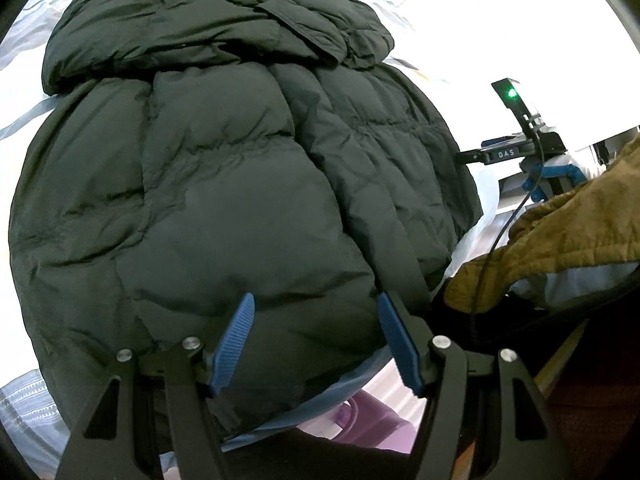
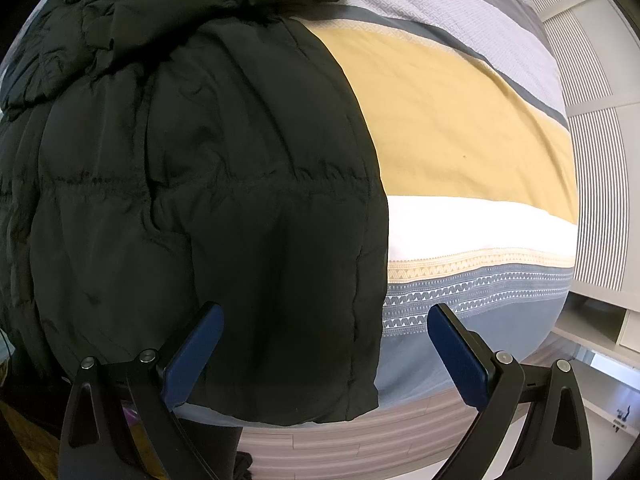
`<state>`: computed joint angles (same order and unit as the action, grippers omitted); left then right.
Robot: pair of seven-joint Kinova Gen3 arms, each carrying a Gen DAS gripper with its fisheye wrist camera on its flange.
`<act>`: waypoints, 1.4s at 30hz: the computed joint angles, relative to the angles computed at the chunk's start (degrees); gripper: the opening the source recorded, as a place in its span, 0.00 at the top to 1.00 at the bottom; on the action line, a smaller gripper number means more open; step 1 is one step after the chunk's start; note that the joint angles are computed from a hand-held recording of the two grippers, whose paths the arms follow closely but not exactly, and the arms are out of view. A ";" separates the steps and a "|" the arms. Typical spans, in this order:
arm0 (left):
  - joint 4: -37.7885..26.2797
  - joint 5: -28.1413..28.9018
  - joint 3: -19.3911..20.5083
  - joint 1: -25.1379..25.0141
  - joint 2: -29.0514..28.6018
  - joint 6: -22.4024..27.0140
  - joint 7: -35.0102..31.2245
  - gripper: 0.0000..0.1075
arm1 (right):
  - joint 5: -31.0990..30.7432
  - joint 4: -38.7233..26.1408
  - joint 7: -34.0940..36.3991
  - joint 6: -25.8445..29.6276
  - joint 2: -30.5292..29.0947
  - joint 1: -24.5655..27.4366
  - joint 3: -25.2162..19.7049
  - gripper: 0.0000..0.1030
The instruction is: Fold large clothes
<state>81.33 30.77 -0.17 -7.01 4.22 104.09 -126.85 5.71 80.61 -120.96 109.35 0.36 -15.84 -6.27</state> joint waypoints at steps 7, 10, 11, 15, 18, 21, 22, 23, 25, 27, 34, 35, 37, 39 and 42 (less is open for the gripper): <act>0.41 -5.62 -1.57 -0.81 -2.00 -7.59 3.92 0.41 | -0.73 1.44 -0.68 -1.24 -1.55 0.49 0.14 0.03; 1.06 -7.29 -3.92 -3.34 -2.74 -12.12 7.99 0.41 | -1.28 3.01 -1.30 -2.58 -3.07 1.18 0.32 0.03; 1.34 -7.93 -4.91 -4.60 -2.95 -13.70 9.47 0.41 | -1.53 3.62 -1.37 -3.05 -3.61 1.51 0.43 0.03; 2.97 -11.52 -7.83 -9.03 -3.66 -19.39 11.52 0.41 | -2.71 6.50 -1.52 -4.89 -5.78 2.80 0.73 0.03; 3.58 -9.20 -9.67 -13.39 -0.51 -16.25 9.34 0.41 | -3.59 8.53 -1.45 -6.32 -7.07 3.82 0.99 0.03; 5.85 -6.58 -9.55 -16.75 1.56 -13.07 6.26 0.41 | -4.21 10.21 -0.88 -7.28 -8.16 4.78 1.26 0.03; 6.77 -4.91 -9.43 -18.23 2.82 -11.73 5.45 0.41 | -4.39 10.73 -0.68 -7.54 -8.60 5.13 1.42 0.03; 7.92 -4.17 -9.37 -18.66 3.32 -11.05 5.58 0.41 | -4.59 11.13 -0.62 -7.80 -9.01 5.42 1.47 0.03; 10.29 -3.30 -9.02 -19.80 4.36 -11.48 4.61 0.41 | -4.93 11.78 -0.38 -8.09 -9.77 5.97 1.62 0.03; 11.21 -2.34 -8.79 -20.85 5.55 -11.50 4.04 0.41 | -5.23 12.66 0.14 -8.50 -10.86 6.63 1.96 0.03; 11.51 2.41 -6.84 -23.06 9.25 -7.07 3.38 0.33 | -7.28 17.29 2.10 -10.50 -14.75 9.36 3.96 0.03; 11.15 2.45 -6.55 -22.90 9.47 -6.53 3.49 0.33 | -7.78 17.98 2.61 -10.99 -15.33 9.92 4.49 0.03; 11.03 1.96 -6.20 -22.26 9.47 -6.14 4.32 0.33 | -8.48 19.74 4.20 -12.34 -16.75 11.06 5.74 0.02; 10.30 1.65 -6.10 -21.71 9.99 -5.90 6.18 0.33 | -9.89 21.77 6.38 -14.08 -17.87 12.22 7.43 0.02; 9.62 1.14 -6.05 -21.34 10.42 -5.57 8.86 0.33 | -13.26 25.27 9.82 -17.19 -19.53 13.96 10.29 0.01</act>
